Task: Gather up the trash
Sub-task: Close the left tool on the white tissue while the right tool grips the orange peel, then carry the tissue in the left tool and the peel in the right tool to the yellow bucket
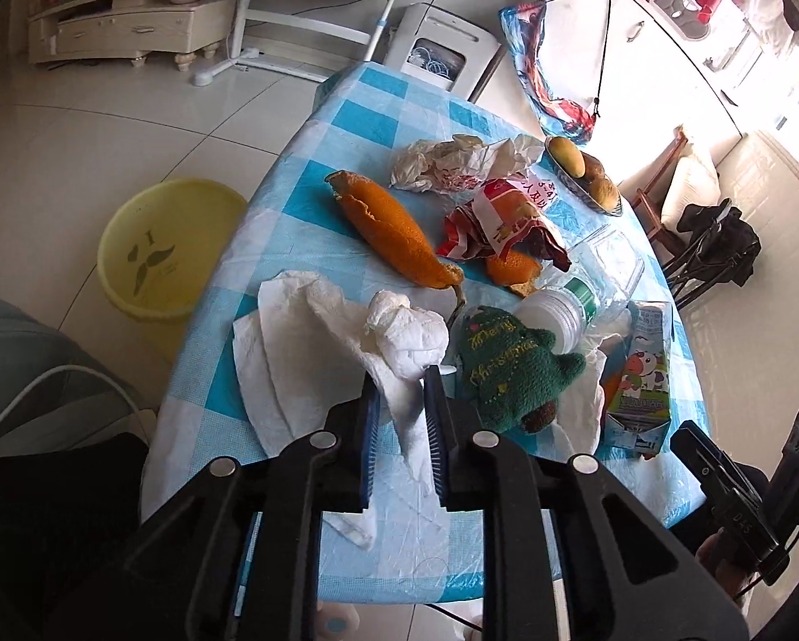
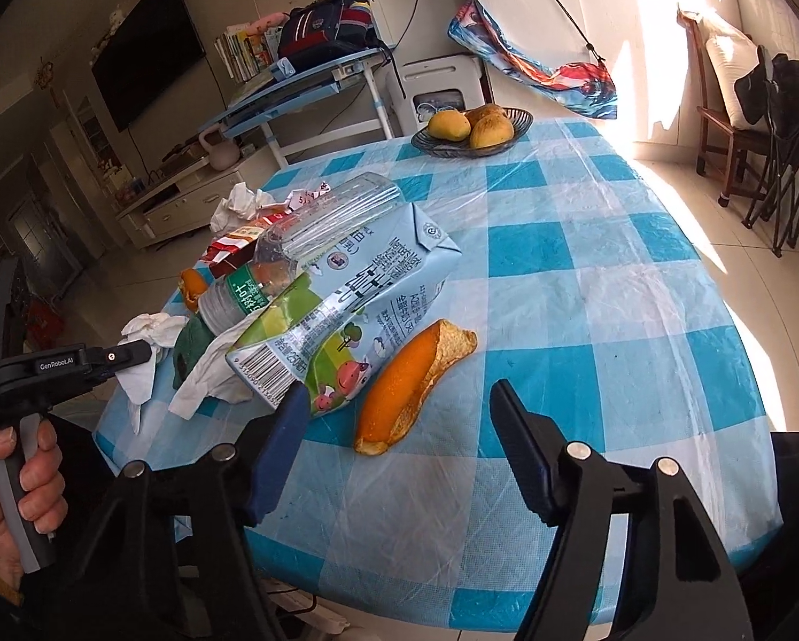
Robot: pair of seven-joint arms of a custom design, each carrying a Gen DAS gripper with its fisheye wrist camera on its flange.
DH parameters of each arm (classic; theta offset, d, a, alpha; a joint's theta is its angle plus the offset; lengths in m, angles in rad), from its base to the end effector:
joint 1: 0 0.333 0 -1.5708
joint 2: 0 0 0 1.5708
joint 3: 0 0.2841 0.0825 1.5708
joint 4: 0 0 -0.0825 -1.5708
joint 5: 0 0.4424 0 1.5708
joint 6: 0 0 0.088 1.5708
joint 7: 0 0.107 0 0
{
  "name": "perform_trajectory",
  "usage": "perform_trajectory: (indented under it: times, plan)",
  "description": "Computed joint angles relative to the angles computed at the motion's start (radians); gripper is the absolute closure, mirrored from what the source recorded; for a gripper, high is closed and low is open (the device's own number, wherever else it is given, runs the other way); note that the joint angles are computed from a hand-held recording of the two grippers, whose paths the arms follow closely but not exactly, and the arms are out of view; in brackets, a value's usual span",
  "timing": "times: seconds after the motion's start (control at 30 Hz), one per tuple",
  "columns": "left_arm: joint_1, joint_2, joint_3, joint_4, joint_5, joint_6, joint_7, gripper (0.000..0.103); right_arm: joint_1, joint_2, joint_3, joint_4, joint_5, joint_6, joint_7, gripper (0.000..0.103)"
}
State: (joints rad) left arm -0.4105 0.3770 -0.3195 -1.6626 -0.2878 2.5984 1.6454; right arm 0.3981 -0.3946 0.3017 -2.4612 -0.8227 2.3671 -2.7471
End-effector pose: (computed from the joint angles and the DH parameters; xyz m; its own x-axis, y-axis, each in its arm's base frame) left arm 0.5734 -0.4728 0.4075 -0.5666 -0.7560 0.3277 -0.7805 0.3650 -0.5075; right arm 0.4005 0.3223 0.4085 -0.5558 -0.7779 -0.2932 -0.4811 0.5885 -0.6498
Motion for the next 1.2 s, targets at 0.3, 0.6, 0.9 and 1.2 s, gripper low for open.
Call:
perform_trajectory:
  times: [0.3,0.6,0.9,1.2]
  plan:
    - [-0.101,-0.093,0.11,-0.108,0.454,0.216,-0.236,0.03,-0.008,0.018,-0.013,-0.008,0.019,0.047,0.004,0.046]
    - [-0.131,0.03,0.093,0.05,0.5,0.016,-0.163,0.076,-0.024,0.02,-0.016,-0.012,0.009,0.063,0.008,0.056]
    - [0.036,-0.01,-0.081,-0.023,0.059,0.121,0.14,0.084,-0.03,0.005,-0.019,-0.037,-0.017,0.098,0.013,0.079]
    - [0.079,-0.071,-0.116,-0.061,-0.274,0.169,0.347,0.084,-0.038,-0.084,0.015,-0.104,-0.02,0.117,0.117,0.088]
